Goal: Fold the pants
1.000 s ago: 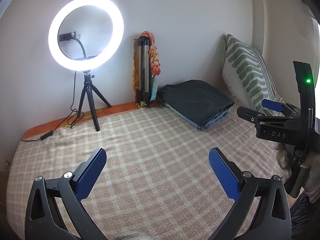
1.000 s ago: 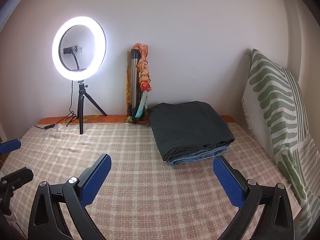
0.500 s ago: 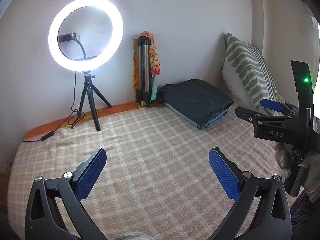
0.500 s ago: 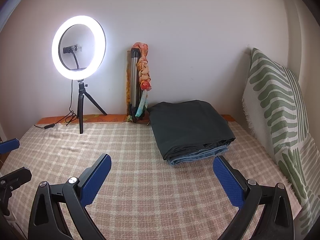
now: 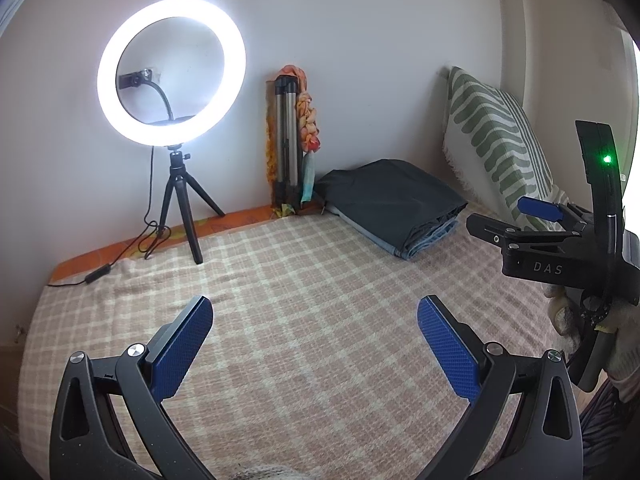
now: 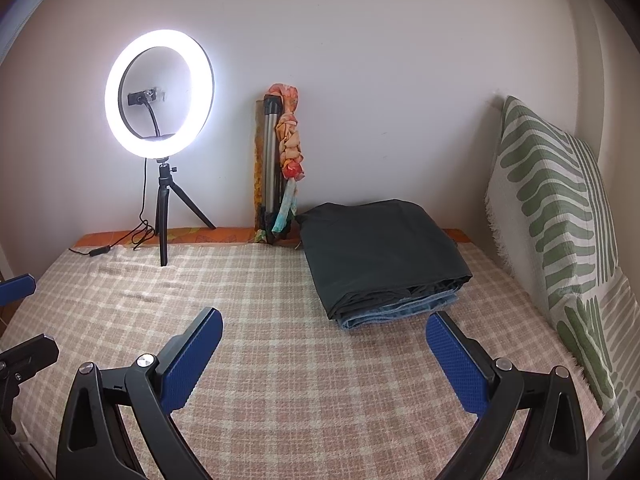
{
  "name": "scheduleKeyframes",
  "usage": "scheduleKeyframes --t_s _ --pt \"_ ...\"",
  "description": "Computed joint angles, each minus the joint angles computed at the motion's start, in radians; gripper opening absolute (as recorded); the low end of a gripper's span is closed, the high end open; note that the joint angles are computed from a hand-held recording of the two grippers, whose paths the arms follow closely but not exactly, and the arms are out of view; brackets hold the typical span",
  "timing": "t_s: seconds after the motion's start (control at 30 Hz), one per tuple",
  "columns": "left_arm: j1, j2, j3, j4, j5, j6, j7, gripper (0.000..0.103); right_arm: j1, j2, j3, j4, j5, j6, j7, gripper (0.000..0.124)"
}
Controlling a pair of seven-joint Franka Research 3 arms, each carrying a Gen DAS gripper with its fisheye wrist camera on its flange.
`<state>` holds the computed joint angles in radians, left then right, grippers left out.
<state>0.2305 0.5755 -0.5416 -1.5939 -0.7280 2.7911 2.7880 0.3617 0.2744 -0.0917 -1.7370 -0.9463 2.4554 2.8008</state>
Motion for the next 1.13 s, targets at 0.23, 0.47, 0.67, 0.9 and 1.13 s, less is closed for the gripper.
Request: scheduleKeyframes --t_s 0.23,0.47,0.67,0.9,1.13 --pt "0.004 0.0 -0.003 0.001 0.0 0.0 0.009 0.102 -0.001 0.0 -0.001 0.0 0.002 0.006 -0.002 0.103" --pt "0.002 -0.001 0.004 0.006 0.004 -0.015 0.004 0.102 -0.001 0.002 -0.002 0.001 0.004 0.011 -0.01 0.103" --pt "0.002 -0.002 0.007 0.005 0.002 -0.011 0.002 0.102 0.0 0.0 -0.001 -0.001 0.007 0.015 -0.011 0.103" --pt "0.002 -0.003 0.007 0.004 0.0 -0.01 0.005 0.102 -0.001 -0.001 0.001 0.0 0.011 0.014 -0.016 0.103" --pt "0.006 -0.003 0.006 0.007 -0.004 -0.023 0.011 0.102 -0.003 0.001 -0.001 0.002 0.017 0.02 -0.029 0.103"
